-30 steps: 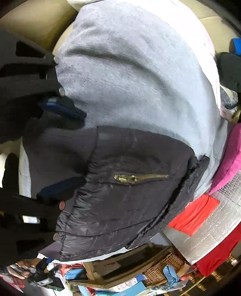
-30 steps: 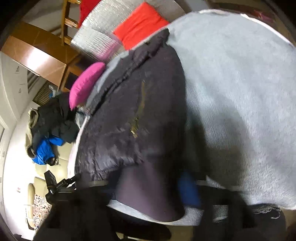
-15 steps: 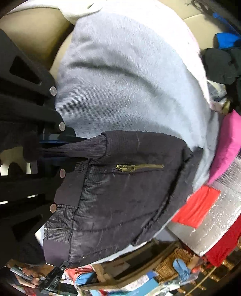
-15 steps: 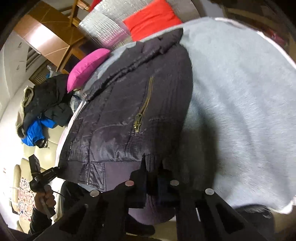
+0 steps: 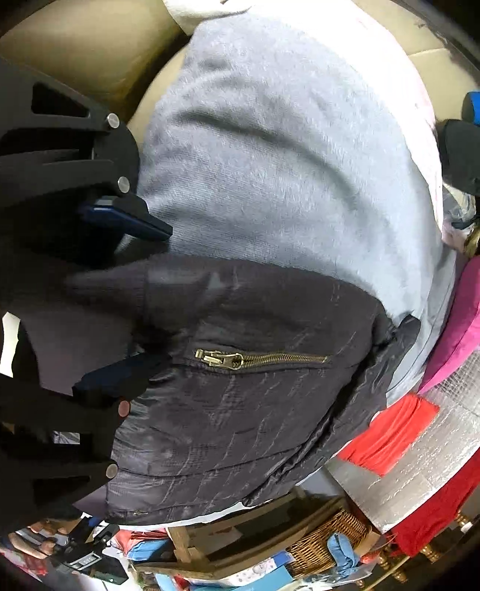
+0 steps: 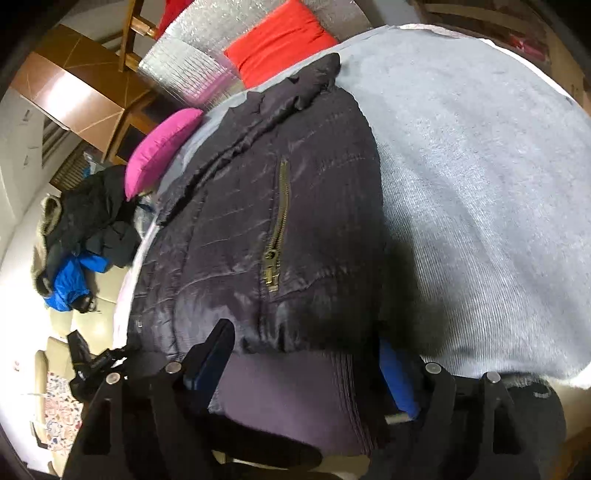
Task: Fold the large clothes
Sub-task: 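Lift the ribbed hem with both tools and fold it toward the collar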
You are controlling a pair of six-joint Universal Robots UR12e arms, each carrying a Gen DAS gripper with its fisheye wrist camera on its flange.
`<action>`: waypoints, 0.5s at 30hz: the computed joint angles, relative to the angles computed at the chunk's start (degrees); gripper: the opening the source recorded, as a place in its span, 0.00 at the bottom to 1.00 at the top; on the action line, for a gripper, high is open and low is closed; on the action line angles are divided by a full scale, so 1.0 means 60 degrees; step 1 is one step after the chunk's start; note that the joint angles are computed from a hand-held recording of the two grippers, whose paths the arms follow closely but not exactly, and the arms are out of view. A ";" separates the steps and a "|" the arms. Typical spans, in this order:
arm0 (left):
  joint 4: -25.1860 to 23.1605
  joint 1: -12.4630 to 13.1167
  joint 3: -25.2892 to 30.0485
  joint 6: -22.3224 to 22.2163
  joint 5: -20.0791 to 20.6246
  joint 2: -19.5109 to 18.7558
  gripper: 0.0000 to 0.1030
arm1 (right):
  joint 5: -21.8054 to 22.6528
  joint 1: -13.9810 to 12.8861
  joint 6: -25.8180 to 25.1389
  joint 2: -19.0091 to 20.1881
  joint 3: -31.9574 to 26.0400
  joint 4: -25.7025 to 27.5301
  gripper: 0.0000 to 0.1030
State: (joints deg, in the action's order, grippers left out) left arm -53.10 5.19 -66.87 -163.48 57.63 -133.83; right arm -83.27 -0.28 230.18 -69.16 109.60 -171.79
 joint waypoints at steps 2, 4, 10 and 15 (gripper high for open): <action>-0.0012 -0.0081 0.0066 0.0140 0.0080 -0.0049 0.56 | 0.0274 -0.0036 -0.0021 0.0150 -0.0140 0.0200 0.75; -0.0039 -0.0137 0.0098 0.0476 0.0151 -0.0049 0.31 | 0.0248 0.0007 -0.0141 0.0237 -0.0227 0.0323 0.36; -0.0349 0.0055 0.0189 0.0766 -0.0399 0.0016 0.17 | 0.1002 -0.0158 -0.0046 0.0235 -0.0016 -0.0337 0.21; -0.0298 0.0223 -0.0145 0.1061 -0.0818 0.0353 0.17 | 0.1085 -0.0164 -0.0046 0.0048 0.0146 -0.0652 0.19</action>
